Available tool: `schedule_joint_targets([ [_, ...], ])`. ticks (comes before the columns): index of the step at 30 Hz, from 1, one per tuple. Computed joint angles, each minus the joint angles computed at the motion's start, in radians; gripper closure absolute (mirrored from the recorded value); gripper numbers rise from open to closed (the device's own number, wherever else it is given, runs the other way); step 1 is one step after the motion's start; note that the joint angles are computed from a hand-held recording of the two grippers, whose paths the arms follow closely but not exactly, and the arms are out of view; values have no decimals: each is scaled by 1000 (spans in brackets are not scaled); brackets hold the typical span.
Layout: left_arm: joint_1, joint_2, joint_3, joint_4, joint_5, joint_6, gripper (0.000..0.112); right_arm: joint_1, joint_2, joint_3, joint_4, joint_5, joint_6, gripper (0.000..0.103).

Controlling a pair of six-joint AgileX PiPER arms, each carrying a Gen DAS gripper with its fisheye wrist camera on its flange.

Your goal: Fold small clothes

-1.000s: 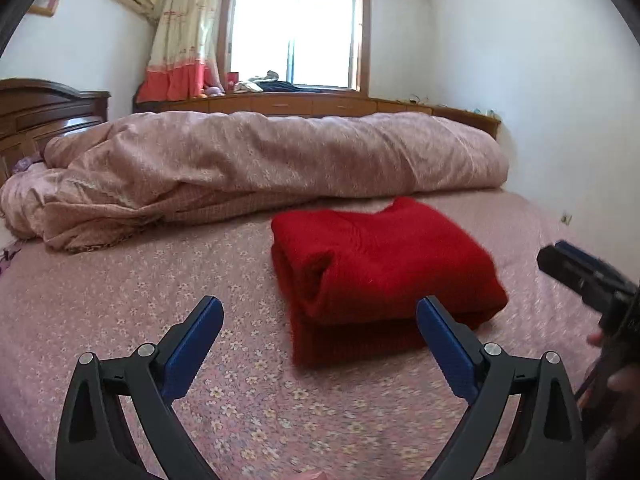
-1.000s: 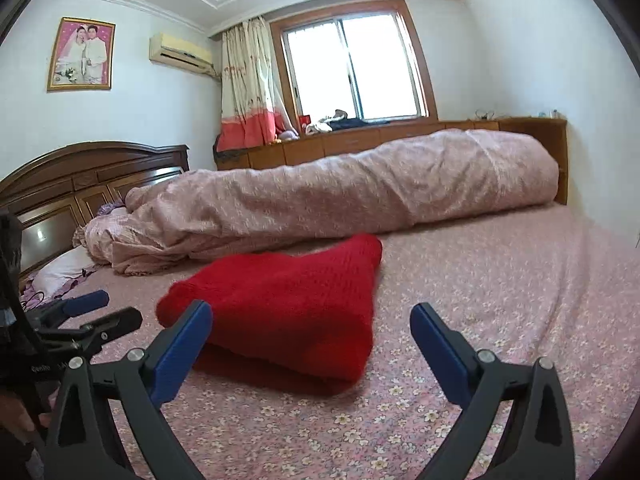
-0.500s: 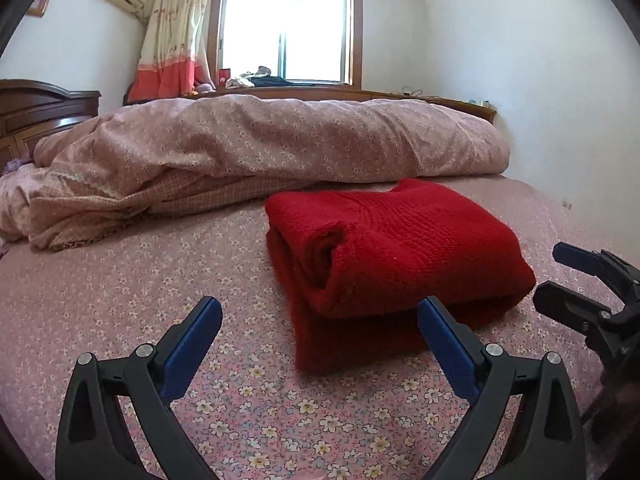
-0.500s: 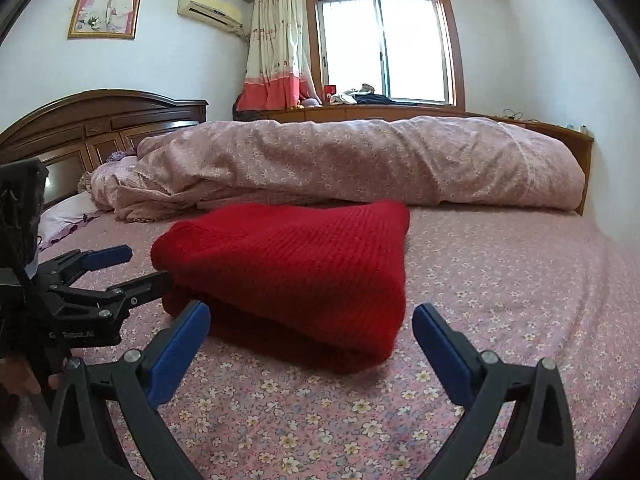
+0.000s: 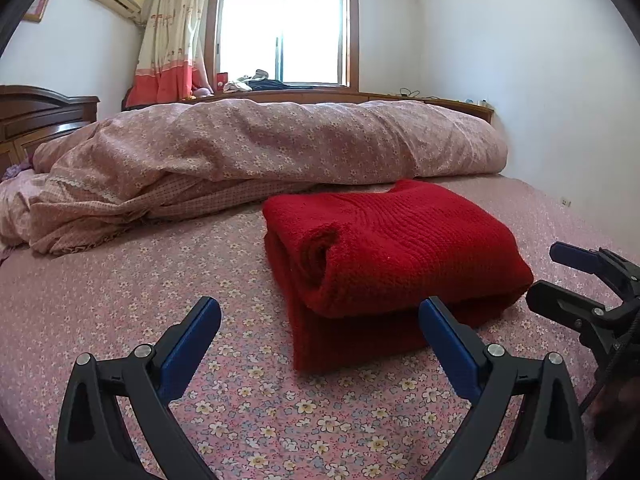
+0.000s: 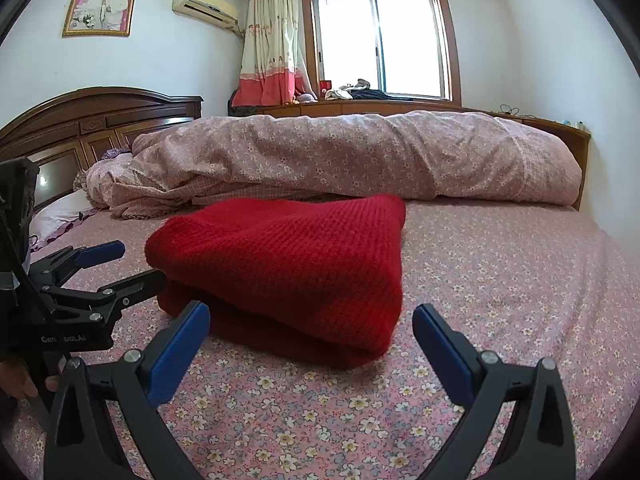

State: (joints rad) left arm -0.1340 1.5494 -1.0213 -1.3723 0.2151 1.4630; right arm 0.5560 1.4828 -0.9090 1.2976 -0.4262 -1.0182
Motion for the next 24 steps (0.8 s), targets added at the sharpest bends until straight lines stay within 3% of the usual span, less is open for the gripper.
schedule_joint_targets([
  [24,9,10,-11,41,30,-41,16,-3,15,-15,23,12,-38,0],
])
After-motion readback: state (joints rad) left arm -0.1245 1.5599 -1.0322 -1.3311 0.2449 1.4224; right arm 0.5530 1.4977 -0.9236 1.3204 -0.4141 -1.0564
